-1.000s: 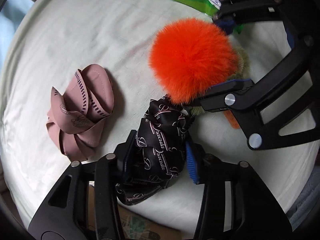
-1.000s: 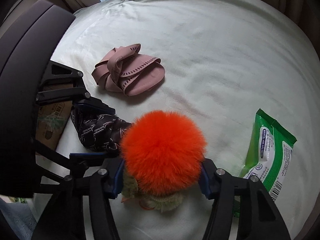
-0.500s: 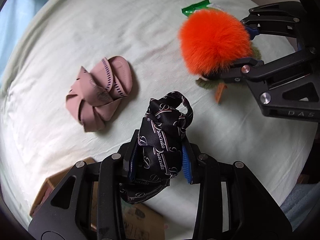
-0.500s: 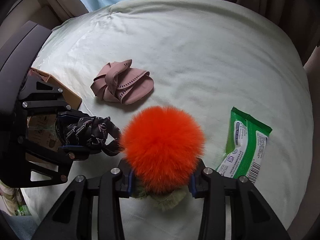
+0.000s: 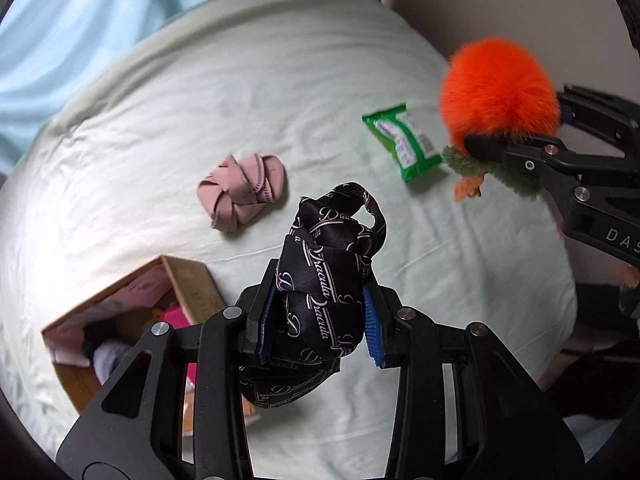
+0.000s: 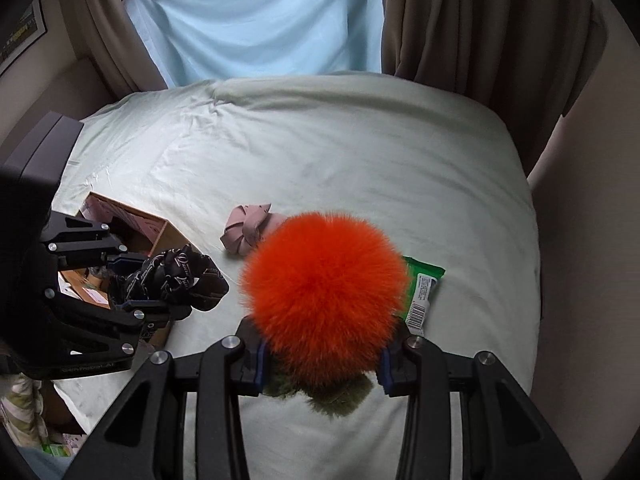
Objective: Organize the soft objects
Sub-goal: 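Carry the scrunchie and pompom over the box and release both inside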
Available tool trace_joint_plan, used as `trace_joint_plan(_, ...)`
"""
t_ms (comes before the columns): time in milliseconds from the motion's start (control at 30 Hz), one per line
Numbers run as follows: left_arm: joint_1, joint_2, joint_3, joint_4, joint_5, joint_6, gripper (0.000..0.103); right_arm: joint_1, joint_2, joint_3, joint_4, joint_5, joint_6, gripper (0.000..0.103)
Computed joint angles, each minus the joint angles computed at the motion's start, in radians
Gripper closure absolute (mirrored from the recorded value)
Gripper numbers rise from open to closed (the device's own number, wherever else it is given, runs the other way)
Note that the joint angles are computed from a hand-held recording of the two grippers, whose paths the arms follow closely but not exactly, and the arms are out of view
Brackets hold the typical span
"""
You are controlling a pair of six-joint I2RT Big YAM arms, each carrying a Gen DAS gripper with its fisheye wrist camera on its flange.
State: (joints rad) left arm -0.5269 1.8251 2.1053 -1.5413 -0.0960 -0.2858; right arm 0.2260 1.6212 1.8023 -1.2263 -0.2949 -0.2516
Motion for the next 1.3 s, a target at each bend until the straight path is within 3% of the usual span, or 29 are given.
trace_joint_plan(333, -0.033, -0.171, -0.008, -0.027, -0.060, -0.203, 0.070, 0.039, -0.096, 0.090, -0.059, 0.030, 0.057, 0.066)
trace_joint_plan(433, -0.024, -0.229, -0.026, -0.034, -0.075, -0.239, 0.070, 0.060, -0.128, 0.103, -0.079, 0.017, 0.092, 0.066)
trace_joint_plan(567, 0.016, -0.315, -0.070, -0.031, -0.062, -0.260, 0.070, 0.123, -0.149, 0.112, -0.068, 0.064, 0.159, 0.066)
trace_joint_plan(767, 0.117, -0.431, -0.153, -0.017, -0.038, -0.224, 0.070, 0.241, -0.132, 0.184, -0.096, 0.125, 0.286, 0.066)
trace_joint_plan(933, 0.240, -0.508, -0.220, -0.018, 0.002, -0.135, 0.070, 0.350, -0.078, 0.270, -0.135, 0.184, 0.377, 0.066)
trace_joint_plan(1300, 0.602, -0.571, -0.382, 0.007, 0.205, 0.095, 0.070, 0.517, 0.087, 0.407, -0.207, 0.229, 0.598, 0.066)
